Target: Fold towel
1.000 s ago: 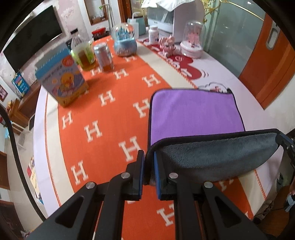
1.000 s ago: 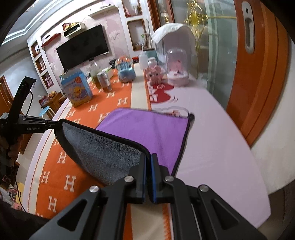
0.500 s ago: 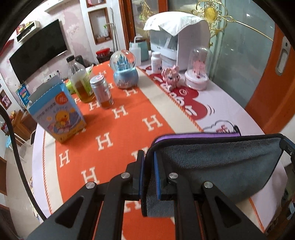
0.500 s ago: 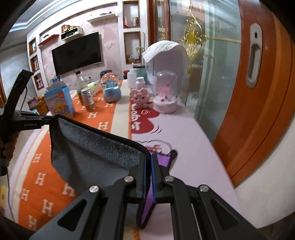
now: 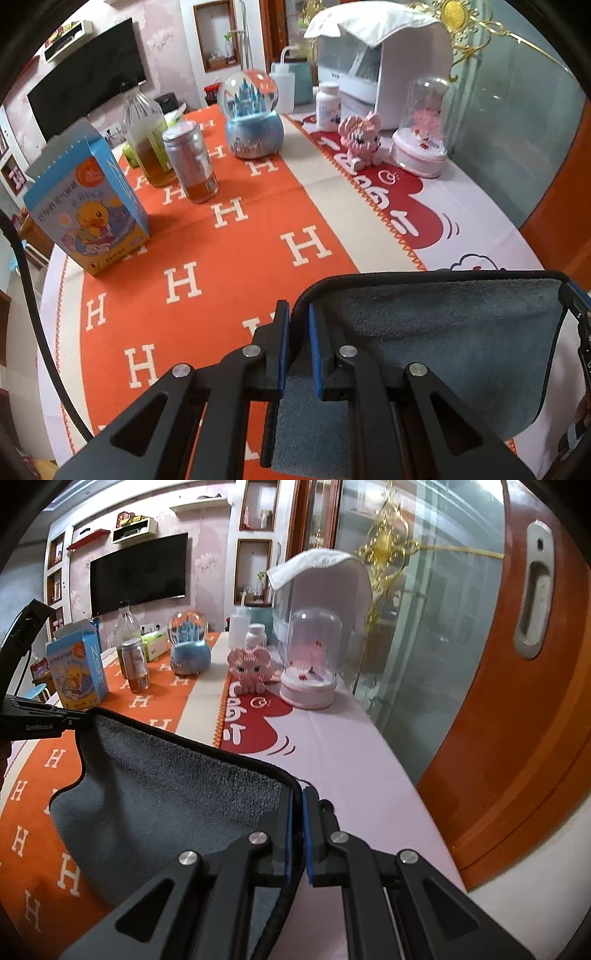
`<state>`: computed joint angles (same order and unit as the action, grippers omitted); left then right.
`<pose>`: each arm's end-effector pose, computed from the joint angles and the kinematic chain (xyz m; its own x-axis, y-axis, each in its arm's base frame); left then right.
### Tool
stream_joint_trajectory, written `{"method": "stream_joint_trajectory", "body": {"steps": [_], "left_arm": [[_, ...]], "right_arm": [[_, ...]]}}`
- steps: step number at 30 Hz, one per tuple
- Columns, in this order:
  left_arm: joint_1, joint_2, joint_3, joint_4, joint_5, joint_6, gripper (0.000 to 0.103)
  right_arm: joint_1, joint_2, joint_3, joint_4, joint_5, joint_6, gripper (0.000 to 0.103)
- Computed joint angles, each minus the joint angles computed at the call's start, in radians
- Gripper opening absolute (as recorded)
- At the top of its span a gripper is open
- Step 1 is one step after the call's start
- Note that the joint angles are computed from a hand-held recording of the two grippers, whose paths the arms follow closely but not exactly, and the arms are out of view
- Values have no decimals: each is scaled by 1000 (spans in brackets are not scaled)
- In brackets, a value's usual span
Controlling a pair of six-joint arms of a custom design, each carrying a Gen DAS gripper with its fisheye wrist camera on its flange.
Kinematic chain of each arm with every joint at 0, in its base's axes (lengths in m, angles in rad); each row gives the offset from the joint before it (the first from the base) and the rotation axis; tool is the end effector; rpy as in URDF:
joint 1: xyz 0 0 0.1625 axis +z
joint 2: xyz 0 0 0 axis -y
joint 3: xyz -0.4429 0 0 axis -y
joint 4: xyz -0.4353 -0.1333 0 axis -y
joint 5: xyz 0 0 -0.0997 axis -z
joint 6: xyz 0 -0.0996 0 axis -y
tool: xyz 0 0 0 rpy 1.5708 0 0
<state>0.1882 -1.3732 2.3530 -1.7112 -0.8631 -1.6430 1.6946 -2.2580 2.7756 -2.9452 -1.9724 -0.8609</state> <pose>-0.2967 -0.2581 0.1106 -0.6784 -0.1850 -0.7110 0.2849 0.8258 -0.4868 0.1223 -0.2185 0.3048 -0.5578 -0.3759 0.7400 -0.7731 0.5597 -0.2984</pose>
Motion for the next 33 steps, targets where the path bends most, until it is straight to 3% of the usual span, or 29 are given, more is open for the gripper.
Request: {"method": "stream_joint_trajectory", "body": {"steps": [3,7,13,15,16,17,25,30,33], "left_arm": [[24,4,11,-45,-11,20,11],[49,11,12,-63,-21,28,33],[67,4,21,-109,-51,41,36],[62,0,23,-112,-64,33,40],[59,-3,24,-109,-70,28,47],[54,-7,23,-100,-78,18,53],[2,-73,43,-46,-189,-108,66],[-83,-142,77,14,-267,-236,78],[-149,-186,98,53,-314,-303,79]], "right_arm": [[-27,41,0,-30,4,-10,6],[-44,95,-2,-84,2,-18,9],[-47,148,-10,-113,-13,14,29],[-47,150,-10,-110,-15,23,37],[-46,151,-11,-104,-16,30,39],[-43,148,-13,-93,-17,40,42],[-11,106,-27,60,-17,147,63],[8,32,-34,225,21,201,66],[37,-28,-31,328,28,241,77]]}}
